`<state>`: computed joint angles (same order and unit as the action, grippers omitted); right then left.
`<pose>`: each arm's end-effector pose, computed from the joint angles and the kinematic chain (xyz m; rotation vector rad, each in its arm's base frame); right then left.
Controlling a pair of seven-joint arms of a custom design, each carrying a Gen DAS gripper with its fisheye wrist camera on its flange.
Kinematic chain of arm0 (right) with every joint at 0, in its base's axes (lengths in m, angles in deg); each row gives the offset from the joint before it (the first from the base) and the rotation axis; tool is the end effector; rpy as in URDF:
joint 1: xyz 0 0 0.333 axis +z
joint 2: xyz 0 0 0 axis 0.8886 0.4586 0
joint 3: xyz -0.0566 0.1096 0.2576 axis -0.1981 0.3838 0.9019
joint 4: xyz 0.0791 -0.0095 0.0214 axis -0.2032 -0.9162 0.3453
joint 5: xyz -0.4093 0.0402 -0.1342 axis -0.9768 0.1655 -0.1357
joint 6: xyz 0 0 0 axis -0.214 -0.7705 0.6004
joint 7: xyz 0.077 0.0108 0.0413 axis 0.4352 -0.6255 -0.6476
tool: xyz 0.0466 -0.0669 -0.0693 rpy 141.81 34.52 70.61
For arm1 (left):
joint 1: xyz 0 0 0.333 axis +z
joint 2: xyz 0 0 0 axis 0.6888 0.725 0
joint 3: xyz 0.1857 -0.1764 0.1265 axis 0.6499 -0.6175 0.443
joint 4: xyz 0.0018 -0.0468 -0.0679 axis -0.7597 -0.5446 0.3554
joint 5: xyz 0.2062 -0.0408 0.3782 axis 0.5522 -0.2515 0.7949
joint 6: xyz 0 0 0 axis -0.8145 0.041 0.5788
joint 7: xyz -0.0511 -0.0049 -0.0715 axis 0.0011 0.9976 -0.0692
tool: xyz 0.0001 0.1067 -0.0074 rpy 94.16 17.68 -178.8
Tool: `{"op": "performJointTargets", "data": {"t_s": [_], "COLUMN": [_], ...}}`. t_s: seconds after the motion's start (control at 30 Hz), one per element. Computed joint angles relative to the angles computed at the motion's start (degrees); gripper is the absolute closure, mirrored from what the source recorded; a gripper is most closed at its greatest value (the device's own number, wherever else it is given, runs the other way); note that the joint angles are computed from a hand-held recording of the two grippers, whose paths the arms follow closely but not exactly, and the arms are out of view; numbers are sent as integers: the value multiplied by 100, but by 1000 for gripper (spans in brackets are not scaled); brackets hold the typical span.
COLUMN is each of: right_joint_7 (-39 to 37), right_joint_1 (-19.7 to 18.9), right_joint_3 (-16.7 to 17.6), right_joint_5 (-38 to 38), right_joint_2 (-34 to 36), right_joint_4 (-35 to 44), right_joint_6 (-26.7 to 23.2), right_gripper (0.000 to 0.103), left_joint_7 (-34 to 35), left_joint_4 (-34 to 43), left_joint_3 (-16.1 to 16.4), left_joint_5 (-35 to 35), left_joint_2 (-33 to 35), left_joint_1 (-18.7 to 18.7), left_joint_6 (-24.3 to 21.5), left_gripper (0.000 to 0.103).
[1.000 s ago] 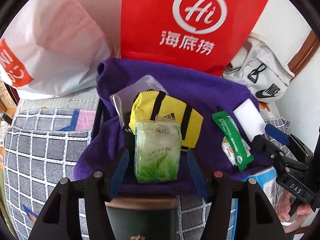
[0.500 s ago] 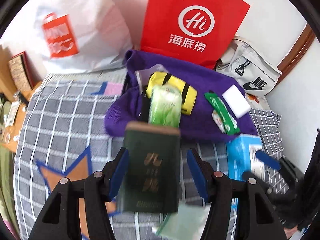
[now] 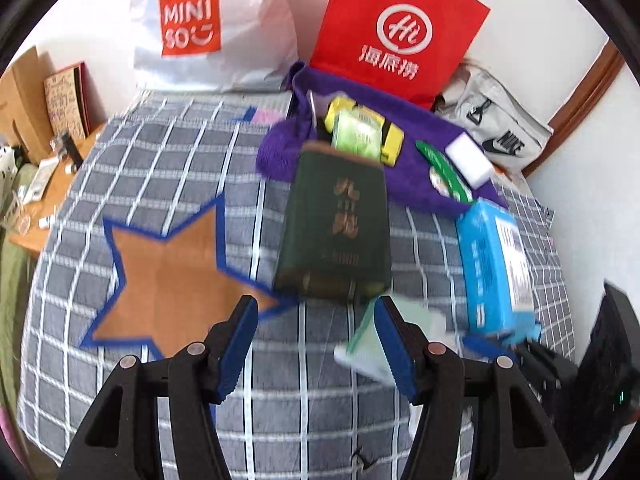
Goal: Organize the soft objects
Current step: 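Grasp the white crumpled tissue with the right tool while the left tool moves toward the mint-green glove, then grasp the mint-green knit glove with the left tool while the right tool holds the tissue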
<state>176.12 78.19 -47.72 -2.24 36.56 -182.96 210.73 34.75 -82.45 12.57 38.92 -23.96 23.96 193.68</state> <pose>0.6511 0.2396 0.4808 -1.9289 1.6016 -0.2165 0.7194 -0.3534 0.5209 -1.9131 2.2128 -0.7646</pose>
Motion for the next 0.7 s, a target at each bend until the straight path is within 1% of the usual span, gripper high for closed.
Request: {"op": "performJointTargets", "data": {"t_s": [0.03, 0.1, 0.13, 0.2, 0.27, 0.33, 0.47, 0.57, 0.63, 0.7], "right_joint_7": [139, 210, 191, 149, 122, 24, 260, 392, 551, 457], "right_joint_1": [47, 80, 82, 76, 70, 27, 26, -11, -47, -75], "right_joint_3": [-32, -40, -29, -18, -7, 17, -83, -152, -187, -242], "right_joint_5": [-166, -324, -351, -380, -356, -157, -275, -374, -561, -500], "right_joint_2": [40, 128, 172, 204, 34, -245, -887, -1205, -1409, -1638], "right_joint_4": [21, 80, 125, 164, -42, -345, -1035, -1408, -1681, -1998], "right_joint_6": [10, 4, -62, -118, 75, 302, 611, 543, 536, 550], "right_gripper": [53, 66, 81, 81, 81, 81, 81, 81, 81, 81], "left_joint_7": [7, 1, -19, -55, -44, 15, 97, 171, 142, 153], "left_joint_4": [-334, -797, -956, -1178, -1298, -1328, -1331, -1346, -1199, -1043], "left_joint_3": [-5, -8, -17, -41, -81, -122, -175, -213, -200, -198], "left_joint_5": [-8, 4, -6, -36, -74, -85, -97, -131, -86, -58], "left_joint_2": [-197, -472, -567, -702, -774, -786, -771, -752, -633, -504], "left_joint_1": [32, 73, 95, 132, 153, 135, 59, 8, -82, -150], "left_joint_6": [98, 230, 257, 335, 424, 493, 557, 604, 536, 473], "left_gripper": [45, 45, 45, 45, 45, 45, 45, 45, 45, 45]}}
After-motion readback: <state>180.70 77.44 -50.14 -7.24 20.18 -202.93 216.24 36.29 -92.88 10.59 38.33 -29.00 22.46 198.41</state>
